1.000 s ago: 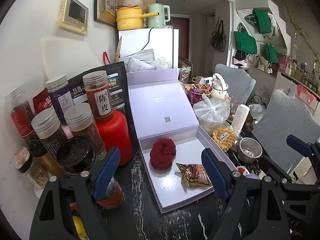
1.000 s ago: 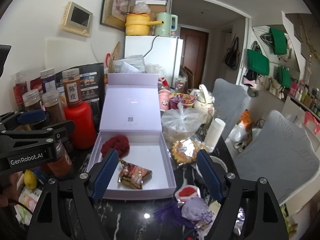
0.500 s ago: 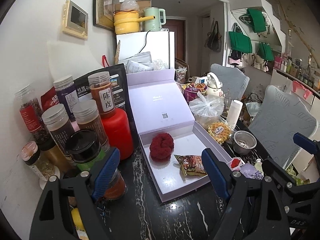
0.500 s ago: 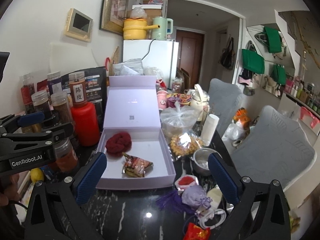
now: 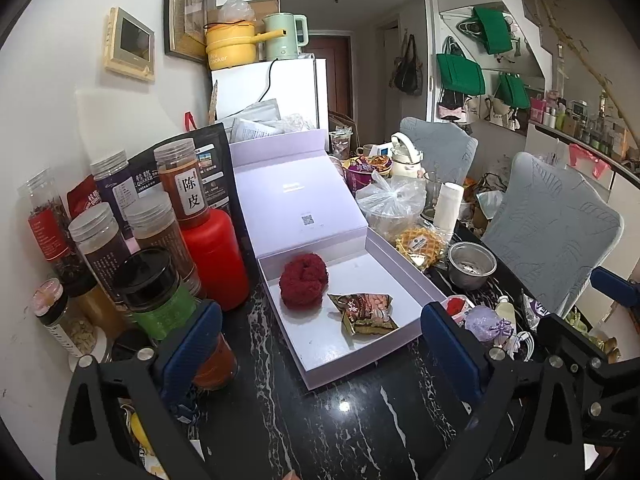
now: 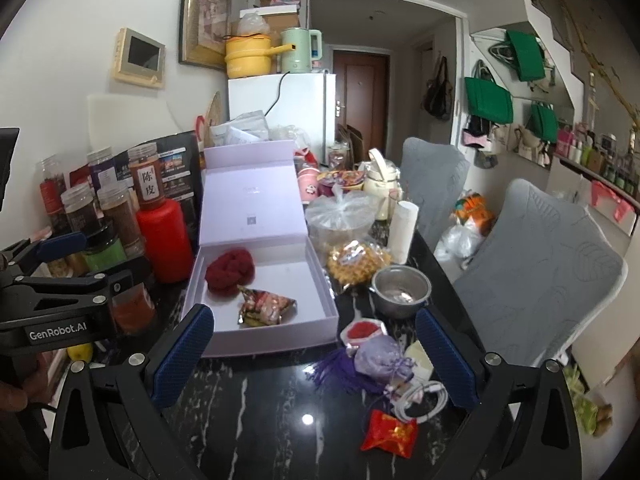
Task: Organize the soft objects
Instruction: 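Withdraw both tools from the gift box back over the table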
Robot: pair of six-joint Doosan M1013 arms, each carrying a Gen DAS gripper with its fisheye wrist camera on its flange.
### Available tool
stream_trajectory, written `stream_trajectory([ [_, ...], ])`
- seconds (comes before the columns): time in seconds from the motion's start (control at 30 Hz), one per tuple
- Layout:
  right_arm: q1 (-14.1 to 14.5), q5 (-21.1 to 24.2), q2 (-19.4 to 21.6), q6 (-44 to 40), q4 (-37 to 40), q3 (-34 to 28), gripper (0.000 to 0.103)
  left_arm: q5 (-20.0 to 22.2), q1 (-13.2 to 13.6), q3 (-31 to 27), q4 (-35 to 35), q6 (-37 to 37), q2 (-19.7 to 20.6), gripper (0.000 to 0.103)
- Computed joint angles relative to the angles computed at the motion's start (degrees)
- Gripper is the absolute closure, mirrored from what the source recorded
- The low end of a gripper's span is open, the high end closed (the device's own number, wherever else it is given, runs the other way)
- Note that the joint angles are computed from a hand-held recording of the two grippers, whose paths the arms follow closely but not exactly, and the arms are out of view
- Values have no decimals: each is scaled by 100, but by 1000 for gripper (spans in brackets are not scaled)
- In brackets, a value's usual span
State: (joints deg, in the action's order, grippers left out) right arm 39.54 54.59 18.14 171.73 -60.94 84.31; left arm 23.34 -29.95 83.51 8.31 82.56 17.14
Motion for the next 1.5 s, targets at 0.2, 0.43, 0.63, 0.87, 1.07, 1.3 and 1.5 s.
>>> stream_trajectory([
  [0.2, 86, 206, -109, 335, 16, 211, 0, 22, -46, 141, -286, 313, -82, 1],
  [0.43, 205, 453, -263, 729, 205, 497, 0, -225, -96, 446, -1217, 1561, -217, 1],
  [0.63, 324, 778, -357, 973, 338, 691, 0, -71, -123, 529, -1985, 2345, -248, 1],
  [0.87, 409, 831, -421, 1090, 424, 878, 0, 117, -182, 596, -2413, 2810, -208, 1],
  [1.07, 416, 801, -458, 1213, 456, 1045, 0, 278, -271, 630, -2462, 2942, -128, 2],
  [1.3, 274, 558, -429, 1179, 618, 1193, 0, 418, -290, 609, -2645, 3089, 8, 2],
  [1.5, 105, 281, -398, 1107, 714, 1282, 0, 528, -275, 476, -2891, 3140, 163, 2],
])
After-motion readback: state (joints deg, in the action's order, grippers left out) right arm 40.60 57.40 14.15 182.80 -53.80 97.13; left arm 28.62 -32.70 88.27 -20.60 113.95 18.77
